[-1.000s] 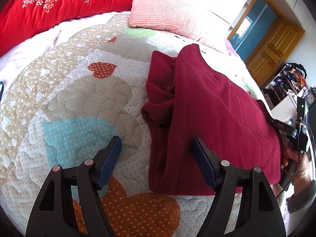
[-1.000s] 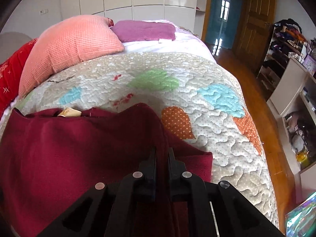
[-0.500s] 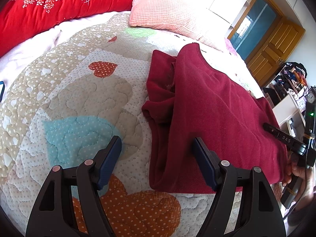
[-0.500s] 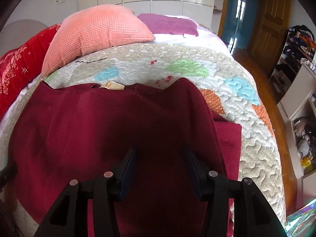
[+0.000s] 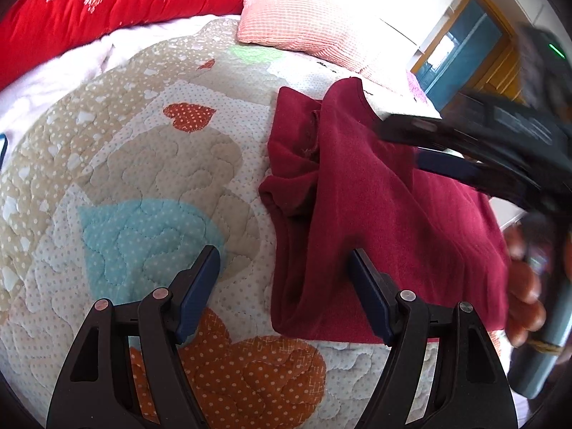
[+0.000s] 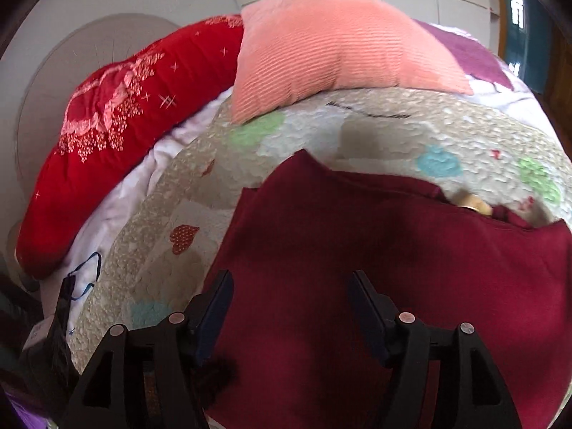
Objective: Fold small clothes
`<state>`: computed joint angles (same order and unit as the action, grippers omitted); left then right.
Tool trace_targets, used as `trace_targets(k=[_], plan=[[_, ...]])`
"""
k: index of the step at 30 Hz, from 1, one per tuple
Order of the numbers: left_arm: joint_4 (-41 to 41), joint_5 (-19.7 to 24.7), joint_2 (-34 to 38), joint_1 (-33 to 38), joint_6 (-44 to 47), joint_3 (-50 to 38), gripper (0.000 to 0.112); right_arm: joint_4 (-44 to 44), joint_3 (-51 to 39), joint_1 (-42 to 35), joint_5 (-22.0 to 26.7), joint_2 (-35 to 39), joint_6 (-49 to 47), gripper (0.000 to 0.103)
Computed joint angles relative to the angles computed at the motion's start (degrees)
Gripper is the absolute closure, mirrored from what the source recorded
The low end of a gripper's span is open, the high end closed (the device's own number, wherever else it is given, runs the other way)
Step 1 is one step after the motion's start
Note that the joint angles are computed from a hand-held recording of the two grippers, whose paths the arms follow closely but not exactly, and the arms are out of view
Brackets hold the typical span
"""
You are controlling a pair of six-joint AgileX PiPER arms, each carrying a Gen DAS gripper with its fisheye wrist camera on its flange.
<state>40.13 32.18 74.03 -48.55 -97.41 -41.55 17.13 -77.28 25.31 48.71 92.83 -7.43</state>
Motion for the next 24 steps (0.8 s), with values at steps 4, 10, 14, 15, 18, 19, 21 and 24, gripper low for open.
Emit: trace_targets(k=[4, 10, 14, 15, 18, 19, 21, 24], plan=[[-1.20, -1.85, -1.29, 0.80, -0.32, 1.08, 0.037, -7.01, -9.43, 6.41, 4.20, 8.29, 5.28, 0.033], [-2.08, -4.65, -2.85, 2.14, -1.22, 2.91, 0.035, -15.35, -20.59, 10.59, 12.39, 17.28, 6.31, 0.018], [-0.38, -2.57, -2.45, 0.32, -2.58, 2.29, 0.032, -21.43, -17.26, 11.98, 7.08, 16.35, 6.25, 0.049], [-0.18, -1.86, -1.96, -0.24, -2.26, 1.72, 0.030, -22.71, -14.81, 12.34, 4.47, 14.99, 7.17, 0.055], [1.64, -0.50, -1.04, -1.71, -2.60, 0.54, 0.029, -15.21, -6.68, 9.14, -2.24, 8.69, 2.07, 0.078], [4.45, -1.06, -1.19, -2.45, -4.70, 0.84, 0.042, -10.89, -4.93, 7.16, -3.14, 6.57, -0.38, 0.085], [4.26, -5.69, -2.07, -1.99, -2.37, 1.26, 0.087, -0.78, -1.32, 2.22, -3.78, 1.35, -6.88, 0.088], [10.88, 0.63, -2.51, -9.56, -6.06, -2.67, 0.097, 10.99, 3.80, -6.15, -1.12, -7.71, -17.44, 0.088]])
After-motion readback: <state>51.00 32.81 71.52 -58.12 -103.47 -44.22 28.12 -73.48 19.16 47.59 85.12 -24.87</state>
